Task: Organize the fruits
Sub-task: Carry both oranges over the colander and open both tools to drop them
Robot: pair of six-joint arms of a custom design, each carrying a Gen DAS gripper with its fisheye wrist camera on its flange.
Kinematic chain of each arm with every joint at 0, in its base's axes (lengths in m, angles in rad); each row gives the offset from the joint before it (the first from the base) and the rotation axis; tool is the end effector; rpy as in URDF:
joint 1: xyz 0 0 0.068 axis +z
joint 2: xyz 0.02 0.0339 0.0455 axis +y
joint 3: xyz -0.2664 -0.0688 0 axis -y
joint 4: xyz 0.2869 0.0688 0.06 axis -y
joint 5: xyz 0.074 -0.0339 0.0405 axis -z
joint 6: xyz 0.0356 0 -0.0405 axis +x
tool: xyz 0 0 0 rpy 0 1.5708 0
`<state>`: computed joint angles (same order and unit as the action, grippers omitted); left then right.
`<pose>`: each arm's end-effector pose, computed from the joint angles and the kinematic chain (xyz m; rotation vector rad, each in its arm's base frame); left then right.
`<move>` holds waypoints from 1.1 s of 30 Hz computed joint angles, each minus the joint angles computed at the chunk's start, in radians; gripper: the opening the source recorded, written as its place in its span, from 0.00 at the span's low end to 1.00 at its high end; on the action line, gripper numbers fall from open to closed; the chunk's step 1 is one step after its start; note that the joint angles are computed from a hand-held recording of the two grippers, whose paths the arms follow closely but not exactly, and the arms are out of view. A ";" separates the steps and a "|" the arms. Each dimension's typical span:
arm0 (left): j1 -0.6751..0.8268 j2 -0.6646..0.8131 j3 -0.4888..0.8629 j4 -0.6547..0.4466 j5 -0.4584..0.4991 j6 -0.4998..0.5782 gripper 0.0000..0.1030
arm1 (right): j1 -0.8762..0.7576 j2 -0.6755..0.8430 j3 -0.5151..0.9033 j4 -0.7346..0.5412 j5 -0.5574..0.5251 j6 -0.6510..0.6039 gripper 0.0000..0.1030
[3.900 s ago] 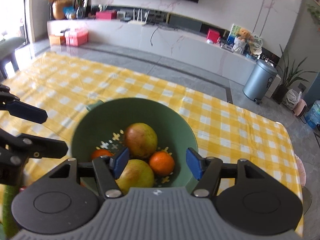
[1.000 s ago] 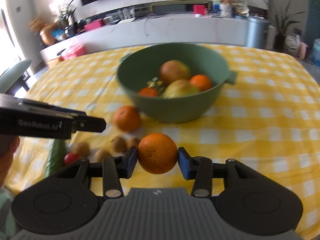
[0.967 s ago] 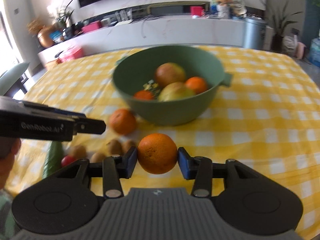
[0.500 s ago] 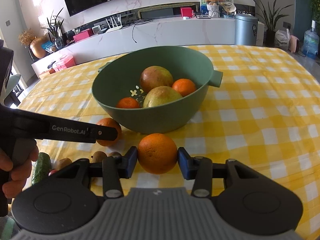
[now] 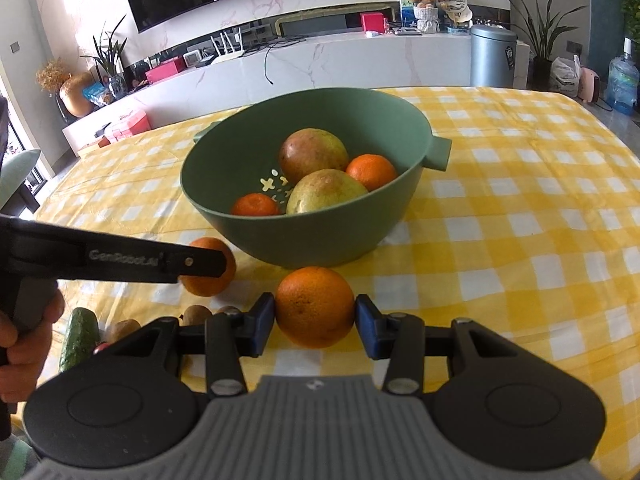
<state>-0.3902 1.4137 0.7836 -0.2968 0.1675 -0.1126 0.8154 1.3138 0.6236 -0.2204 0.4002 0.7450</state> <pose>0.2853 -0.1238 0.1688 0.4198 2.4933 -0.4152 0.2001 0.1923 0.1504 0.0819 2.3967 0.2317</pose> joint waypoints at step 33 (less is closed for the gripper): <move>-0.038 -0.030 0.203 -0.093 -0.011 0.049 0.46 | -0.110 -0.042 0.162 -0.051 0.008 -0.372 0.40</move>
